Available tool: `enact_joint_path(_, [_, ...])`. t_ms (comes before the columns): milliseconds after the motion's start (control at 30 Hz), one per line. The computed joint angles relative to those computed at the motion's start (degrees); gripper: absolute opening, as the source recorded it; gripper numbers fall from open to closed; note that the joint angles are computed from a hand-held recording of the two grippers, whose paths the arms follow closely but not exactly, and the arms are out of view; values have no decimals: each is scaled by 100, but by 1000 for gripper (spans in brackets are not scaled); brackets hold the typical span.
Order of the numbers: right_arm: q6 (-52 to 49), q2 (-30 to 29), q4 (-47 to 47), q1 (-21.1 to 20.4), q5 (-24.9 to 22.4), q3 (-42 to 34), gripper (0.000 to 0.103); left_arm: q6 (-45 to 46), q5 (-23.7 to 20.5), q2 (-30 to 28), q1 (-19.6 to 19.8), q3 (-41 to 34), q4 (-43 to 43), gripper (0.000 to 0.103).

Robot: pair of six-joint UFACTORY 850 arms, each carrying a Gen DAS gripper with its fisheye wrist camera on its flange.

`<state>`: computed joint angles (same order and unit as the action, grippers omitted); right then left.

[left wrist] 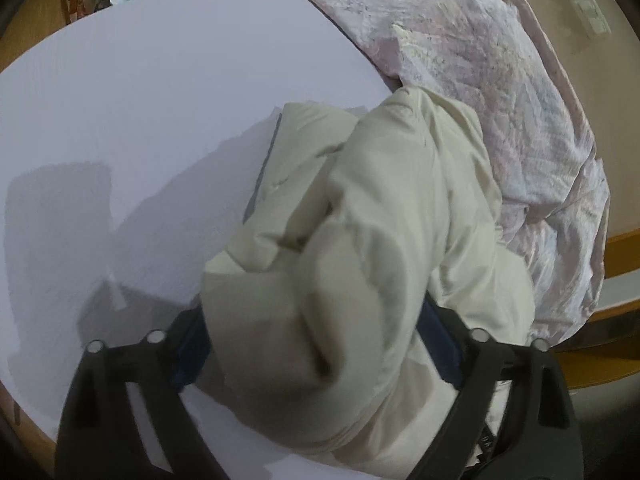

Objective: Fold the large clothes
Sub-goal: 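Grasp the jacket bundle edge with the left tool and lift it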

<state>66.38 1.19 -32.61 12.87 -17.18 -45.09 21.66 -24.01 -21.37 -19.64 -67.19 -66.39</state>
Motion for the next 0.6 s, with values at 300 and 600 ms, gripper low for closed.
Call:
enact_joint_path(300, [498,-54,-552,106,-130,-21,32,429,-65,243,-70,-127,-88,33])
enact_joint_path(600, [590,-86,-656,108,-147,-36,33,1914,-261,643,-359,-268,-1223,29])
